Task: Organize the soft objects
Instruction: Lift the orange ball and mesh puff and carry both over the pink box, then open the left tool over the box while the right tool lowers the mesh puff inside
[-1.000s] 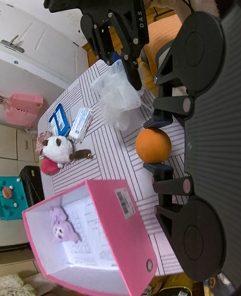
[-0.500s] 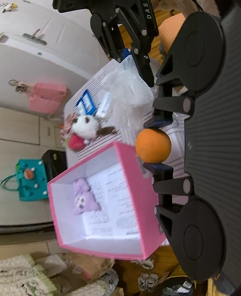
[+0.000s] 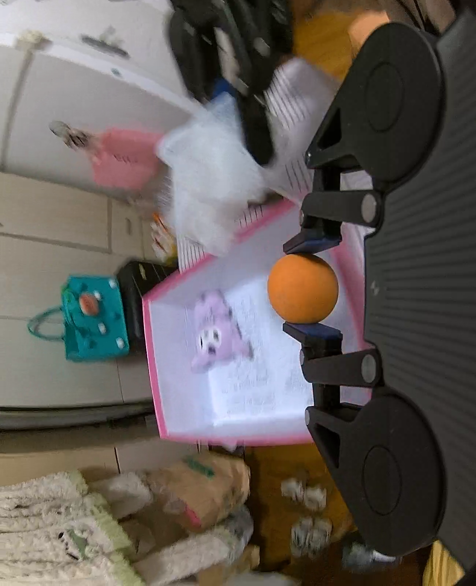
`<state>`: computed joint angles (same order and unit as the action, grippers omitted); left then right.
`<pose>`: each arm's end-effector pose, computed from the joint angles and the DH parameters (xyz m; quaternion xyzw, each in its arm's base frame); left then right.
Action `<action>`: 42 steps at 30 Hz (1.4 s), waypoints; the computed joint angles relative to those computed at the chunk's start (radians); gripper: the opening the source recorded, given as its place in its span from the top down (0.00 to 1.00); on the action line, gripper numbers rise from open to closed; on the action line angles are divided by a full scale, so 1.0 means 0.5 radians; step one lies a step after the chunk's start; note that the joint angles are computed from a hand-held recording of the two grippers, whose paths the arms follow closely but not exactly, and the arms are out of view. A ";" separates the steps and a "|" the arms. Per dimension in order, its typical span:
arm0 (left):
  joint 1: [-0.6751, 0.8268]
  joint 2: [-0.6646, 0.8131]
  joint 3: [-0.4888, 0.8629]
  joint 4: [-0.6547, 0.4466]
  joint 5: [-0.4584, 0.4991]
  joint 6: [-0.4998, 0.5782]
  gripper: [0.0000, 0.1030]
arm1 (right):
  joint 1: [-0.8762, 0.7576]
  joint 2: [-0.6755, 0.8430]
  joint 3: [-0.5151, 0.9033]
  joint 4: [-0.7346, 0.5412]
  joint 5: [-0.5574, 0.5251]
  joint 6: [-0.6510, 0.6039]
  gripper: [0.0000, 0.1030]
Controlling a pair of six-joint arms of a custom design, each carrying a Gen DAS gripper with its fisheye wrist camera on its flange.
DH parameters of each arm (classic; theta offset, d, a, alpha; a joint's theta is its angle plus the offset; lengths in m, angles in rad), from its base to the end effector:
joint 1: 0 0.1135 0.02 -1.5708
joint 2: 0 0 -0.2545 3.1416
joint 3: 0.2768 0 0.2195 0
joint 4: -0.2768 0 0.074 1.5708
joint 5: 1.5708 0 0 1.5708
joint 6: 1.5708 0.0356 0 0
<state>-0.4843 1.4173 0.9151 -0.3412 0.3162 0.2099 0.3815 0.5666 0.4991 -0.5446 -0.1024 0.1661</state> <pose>0.2309 -0.1340 0.2354 0.3666 0.8488 -0.1938 0.3279 0.1003 0.0442 0.2328 -0.1187 0.8785 0.1683 0.4312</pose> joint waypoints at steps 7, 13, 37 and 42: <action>0.028 0.423 0.467 -0.159 -0.108 0.090 0.63 | -0.429 0.549 0.166 0.409 -0.298 -0.233 0.81; 0.064 0.942 1.034 -0.314 -0.105 -0.035 0.63 | -0.648 1.312 0.322 0.820 -0.263 -0.438 0.80; -0.132 2.089 2.482 -0.830 -0.507 -0.091 0.61 | -0.473 2.442 1.056 0.383 0.068 -1.387 0.62; -0.113 2.146 2.549 -0.845 -0.475 -0.161 0.52 | -0.452 2.369 0.970 0.479 0.141 -1.320 0.50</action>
<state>-0.5409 2.4905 2.1895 -0.7639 0.0787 0.1296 0.1553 1.7510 0.9843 -0.3050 -0.0317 -0.4938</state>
